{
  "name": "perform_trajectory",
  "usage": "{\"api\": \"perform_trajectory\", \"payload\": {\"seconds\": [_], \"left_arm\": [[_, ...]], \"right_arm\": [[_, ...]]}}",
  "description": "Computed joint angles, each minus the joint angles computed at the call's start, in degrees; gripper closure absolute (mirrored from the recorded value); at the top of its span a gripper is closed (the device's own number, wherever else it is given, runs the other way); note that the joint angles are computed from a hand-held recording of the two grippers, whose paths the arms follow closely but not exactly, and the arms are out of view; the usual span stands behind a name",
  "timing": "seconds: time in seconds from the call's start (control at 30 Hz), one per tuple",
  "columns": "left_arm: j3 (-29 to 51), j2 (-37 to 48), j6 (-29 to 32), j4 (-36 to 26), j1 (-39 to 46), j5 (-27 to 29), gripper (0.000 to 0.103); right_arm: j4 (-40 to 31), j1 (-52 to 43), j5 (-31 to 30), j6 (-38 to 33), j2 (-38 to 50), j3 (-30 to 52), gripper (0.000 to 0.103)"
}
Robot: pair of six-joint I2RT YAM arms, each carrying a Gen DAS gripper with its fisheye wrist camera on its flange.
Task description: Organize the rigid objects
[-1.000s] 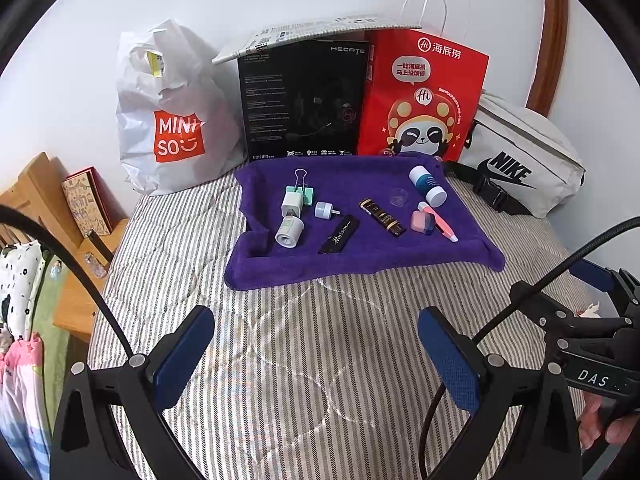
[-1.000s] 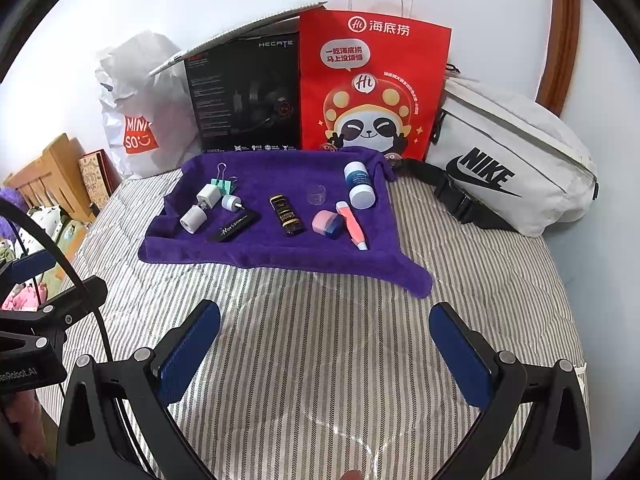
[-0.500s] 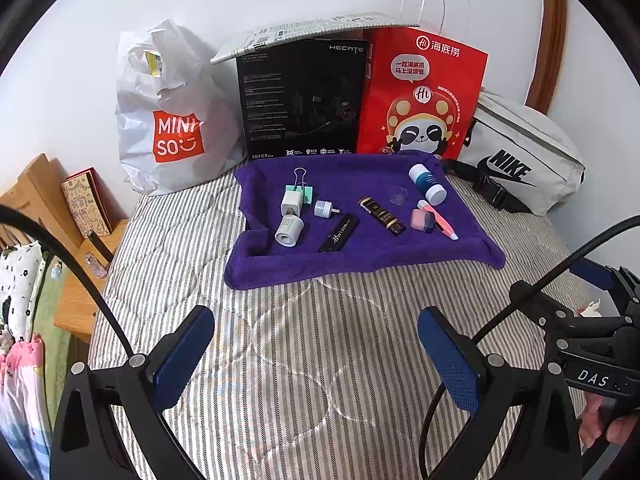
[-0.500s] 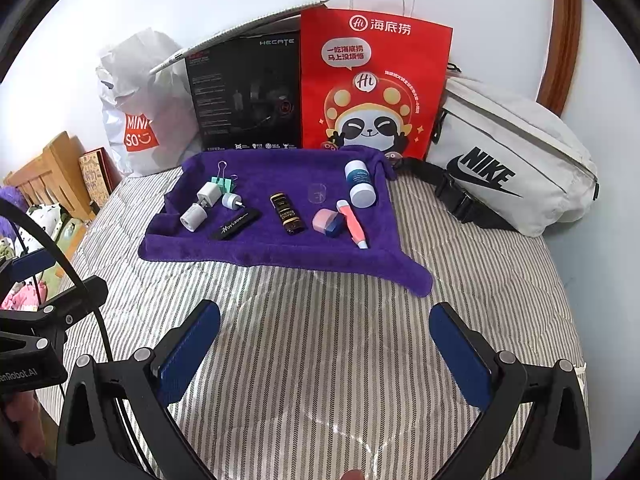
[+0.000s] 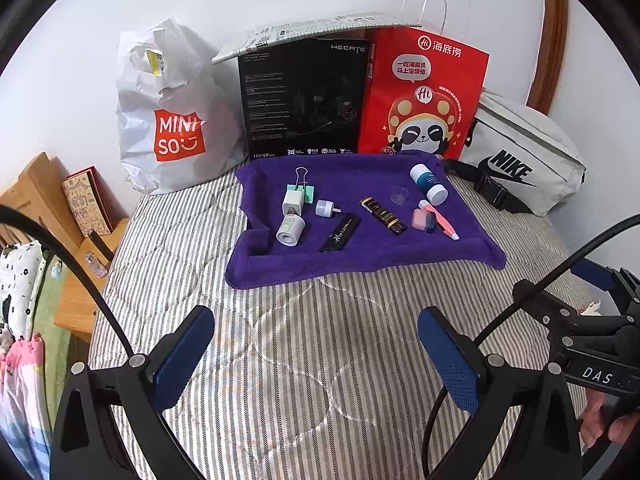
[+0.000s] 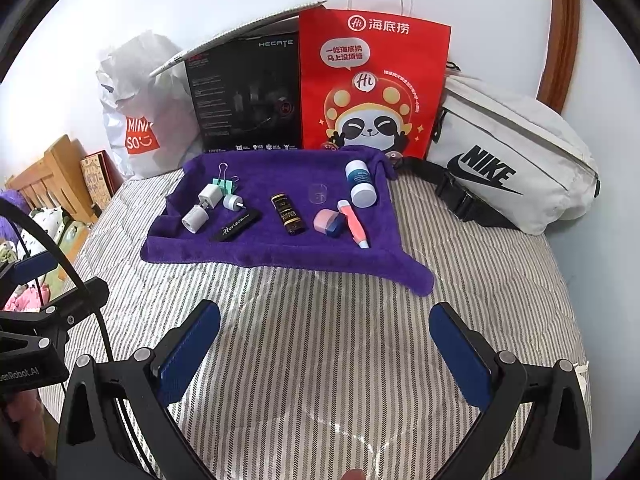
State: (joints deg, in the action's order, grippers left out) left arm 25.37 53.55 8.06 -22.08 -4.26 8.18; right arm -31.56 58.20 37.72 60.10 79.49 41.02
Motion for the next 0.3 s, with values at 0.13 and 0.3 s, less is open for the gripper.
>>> {"api": "perform_trajectory", "payload": {"seconds": [0.13,0.3], "left_arm": [[0.2,0.4,0.3,0.1,0.2,0.2,0.0],[0.0,1.0,0.9,0.9,0.4,0.2,0.0]], "right_arm": [[0.2,-0.2,-0.2,-0.3,0.0,-0.1,0.0],[0.7,-0.8,-0.6,-1.0,0.2,-0.5,0.0]]}}
